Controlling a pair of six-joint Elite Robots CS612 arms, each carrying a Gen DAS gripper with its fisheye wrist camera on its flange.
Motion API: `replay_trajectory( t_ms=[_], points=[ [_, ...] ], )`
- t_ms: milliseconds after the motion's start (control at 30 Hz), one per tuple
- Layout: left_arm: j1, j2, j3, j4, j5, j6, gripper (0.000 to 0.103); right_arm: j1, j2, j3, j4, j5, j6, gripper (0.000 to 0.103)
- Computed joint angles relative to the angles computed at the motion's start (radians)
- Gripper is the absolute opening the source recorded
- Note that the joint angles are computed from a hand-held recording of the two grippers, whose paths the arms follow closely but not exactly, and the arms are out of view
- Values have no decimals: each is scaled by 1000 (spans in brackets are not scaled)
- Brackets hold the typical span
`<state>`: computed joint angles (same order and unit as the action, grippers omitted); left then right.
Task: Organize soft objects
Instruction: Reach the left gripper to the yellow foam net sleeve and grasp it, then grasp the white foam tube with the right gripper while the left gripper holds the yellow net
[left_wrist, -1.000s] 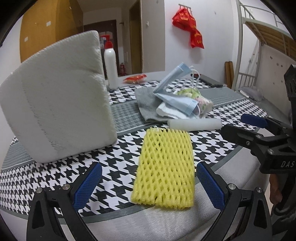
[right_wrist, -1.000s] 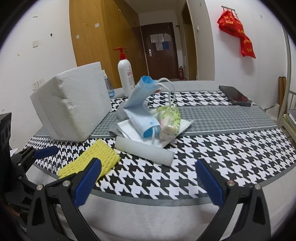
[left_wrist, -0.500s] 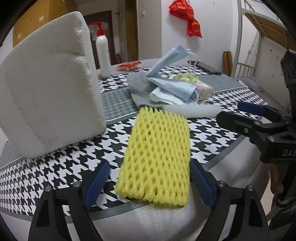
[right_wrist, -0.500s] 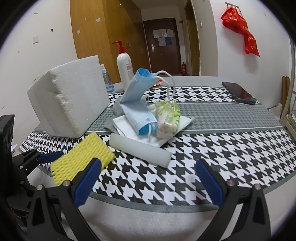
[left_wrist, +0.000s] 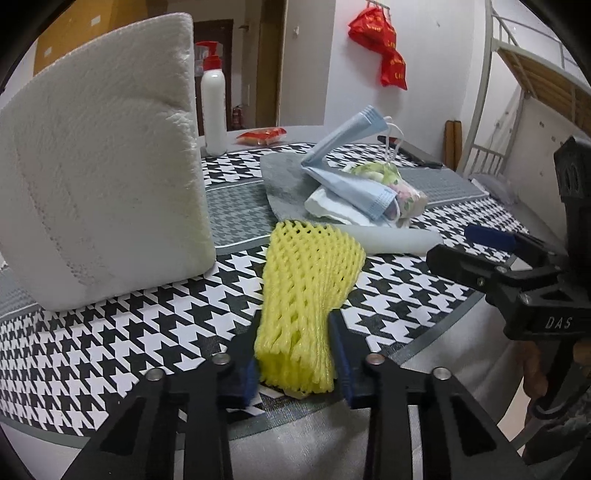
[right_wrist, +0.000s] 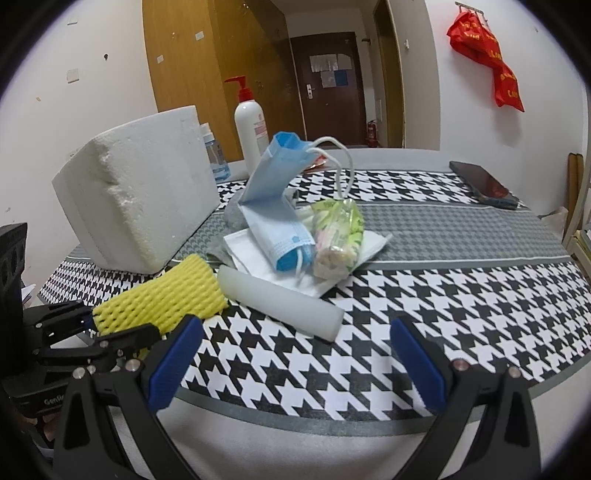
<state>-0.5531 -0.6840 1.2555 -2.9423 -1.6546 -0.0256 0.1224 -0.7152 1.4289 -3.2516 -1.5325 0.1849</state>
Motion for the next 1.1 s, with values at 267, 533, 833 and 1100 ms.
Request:
replay_trajectory(
  t_ms=[267,533,833,1100],
  points=[
    [16,8,-11,-24,-60,-24,23,-9,6,-18,18,49,-16,102],
    [22,1,3,-44,-85,13,23,-6,10,-44,90,61,-70,83],
    [24,3,3,-54,-102,16,23,-19,9,-53,160,86,-130,50],
    [24,-4,13,-66,-103,12,23,-24,-25,-2,170,143,-195,22]
  ],
)
